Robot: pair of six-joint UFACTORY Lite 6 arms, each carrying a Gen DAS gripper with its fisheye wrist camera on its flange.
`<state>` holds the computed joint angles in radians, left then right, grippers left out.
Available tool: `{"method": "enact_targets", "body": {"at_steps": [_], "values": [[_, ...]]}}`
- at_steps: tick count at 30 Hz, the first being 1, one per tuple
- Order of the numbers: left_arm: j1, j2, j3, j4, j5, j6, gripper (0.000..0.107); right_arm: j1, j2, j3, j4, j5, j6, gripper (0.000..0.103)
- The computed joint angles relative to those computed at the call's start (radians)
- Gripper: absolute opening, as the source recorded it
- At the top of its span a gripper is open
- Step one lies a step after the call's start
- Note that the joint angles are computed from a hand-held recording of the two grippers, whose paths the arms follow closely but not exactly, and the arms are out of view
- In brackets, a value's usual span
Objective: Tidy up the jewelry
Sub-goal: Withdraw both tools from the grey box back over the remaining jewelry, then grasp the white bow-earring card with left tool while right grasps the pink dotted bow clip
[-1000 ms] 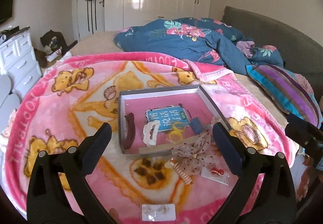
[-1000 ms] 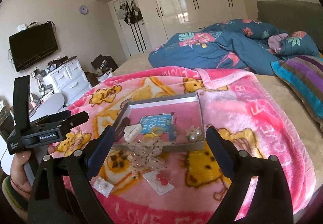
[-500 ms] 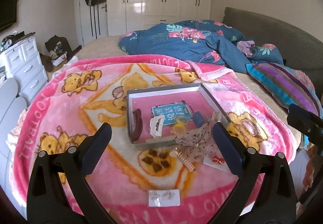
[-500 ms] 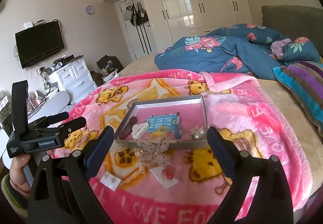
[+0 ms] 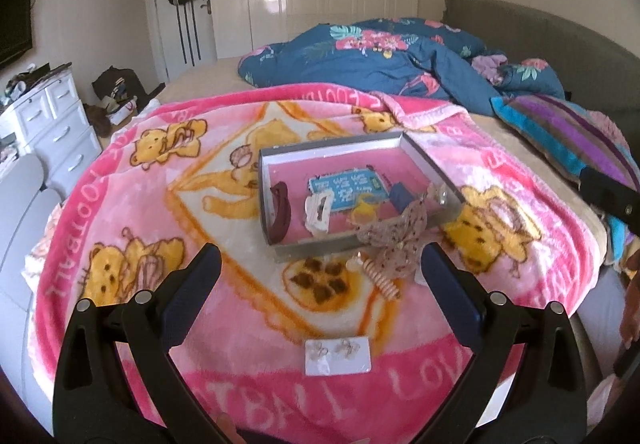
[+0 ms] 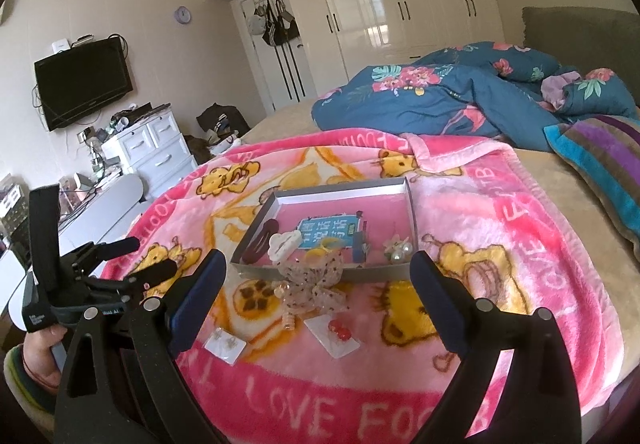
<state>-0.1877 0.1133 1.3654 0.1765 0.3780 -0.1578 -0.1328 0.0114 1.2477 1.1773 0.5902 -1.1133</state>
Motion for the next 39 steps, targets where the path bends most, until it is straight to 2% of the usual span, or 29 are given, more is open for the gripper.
{"method": "enact_targets", "body": {"at_steps": [7,15,20,28,39], "values": [[-0.018,-0.008,-0.068,0.089,-0.007,-0.073,0.094,0.013,0.015,-0.018,0.007,-0.002,-0.018,0.093],[-0.022,-0.007,-0.131,0.117,-0.022,-0.098,0.094,0.015,0.047,-0.03,-0.01,0.01,-0.028,0.093],[-0.014,0.023,-0.152,0.068,-0.028,-0.042,0.094,0.037,0.086,-0.043,-0.042,-0.01,-0.021,0.093],[0.003,0.131,-0.133,-0.129,-0.011,0.139,0.094,0.054,0.152,-0.042,-0.042,-0.036,-0.026,0.093],[0.005,0.235,-0.078,-0.178,0.042,0.152,0.094,0.065,0.232,-0.012,-0.039,-0.05,-0.03,0.093]]}}
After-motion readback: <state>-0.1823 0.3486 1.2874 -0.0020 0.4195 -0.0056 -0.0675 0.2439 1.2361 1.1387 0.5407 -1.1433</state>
